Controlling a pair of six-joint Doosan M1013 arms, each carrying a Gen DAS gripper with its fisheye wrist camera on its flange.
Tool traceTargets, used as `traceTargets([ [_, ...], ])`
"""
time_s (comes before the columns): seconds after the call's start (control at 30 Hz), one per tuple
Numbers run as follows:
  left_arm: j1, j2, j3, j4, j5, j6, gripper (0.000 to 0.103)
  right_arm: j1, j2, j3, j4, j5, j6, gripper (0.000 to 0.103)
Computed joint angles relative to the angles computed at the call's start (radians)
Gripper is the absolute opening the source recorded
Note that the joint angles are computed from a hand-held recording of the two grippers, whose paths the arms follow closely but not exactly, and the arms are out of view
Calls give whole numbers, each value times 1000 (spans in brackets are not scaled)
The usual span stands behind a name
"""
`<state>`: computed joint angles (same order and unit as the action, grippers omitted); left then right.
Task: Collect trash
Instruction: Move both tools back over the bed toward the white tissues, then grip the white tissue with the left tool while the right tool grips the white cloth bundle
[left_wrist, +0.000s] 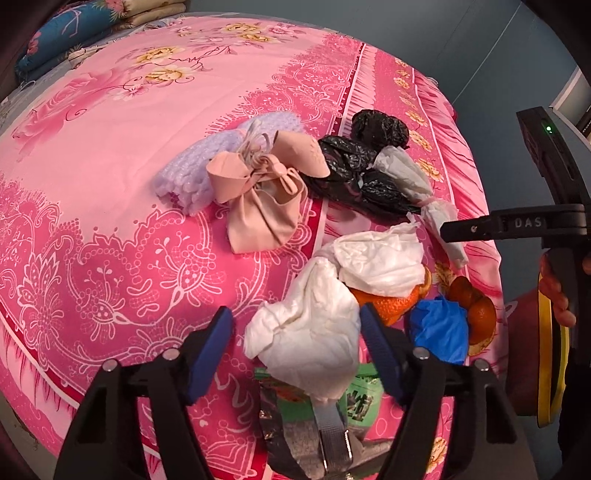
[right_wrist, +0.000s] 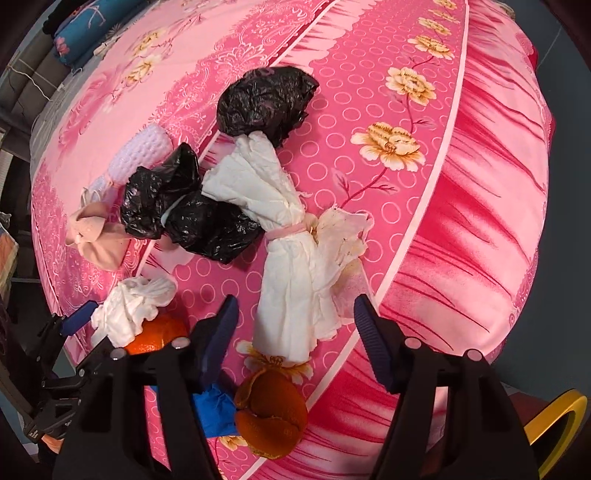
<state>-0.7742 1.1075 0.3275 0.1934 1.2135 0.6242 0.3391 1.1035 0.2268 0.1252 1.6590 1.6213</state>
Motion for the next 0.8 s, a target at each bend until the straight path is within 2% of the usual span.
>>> traceTargets([
  [0.07,2,5,-6,-18,2,2,48,3,12,-14,-3,15,1,55],
  [0.13,2,15,-25,-23,19,7,39,6,14,-13,-6,16,2,51],
  [0.2,1,12,-19,-22,14,-1,32,10,16,-11,-17,19,-4,41],
  [0.27,3,-12,28,-30,-27,-13,25,14,6,12,-32,4,-8,32],
  [0.43,1,-36,67,-24,-51,-20,19,7,-17,57,-18,-28,-9,16],
  [0.8,-7,-109,181,5,-138,-72,15,-25,-181,314,51,-208,-12,13],
])
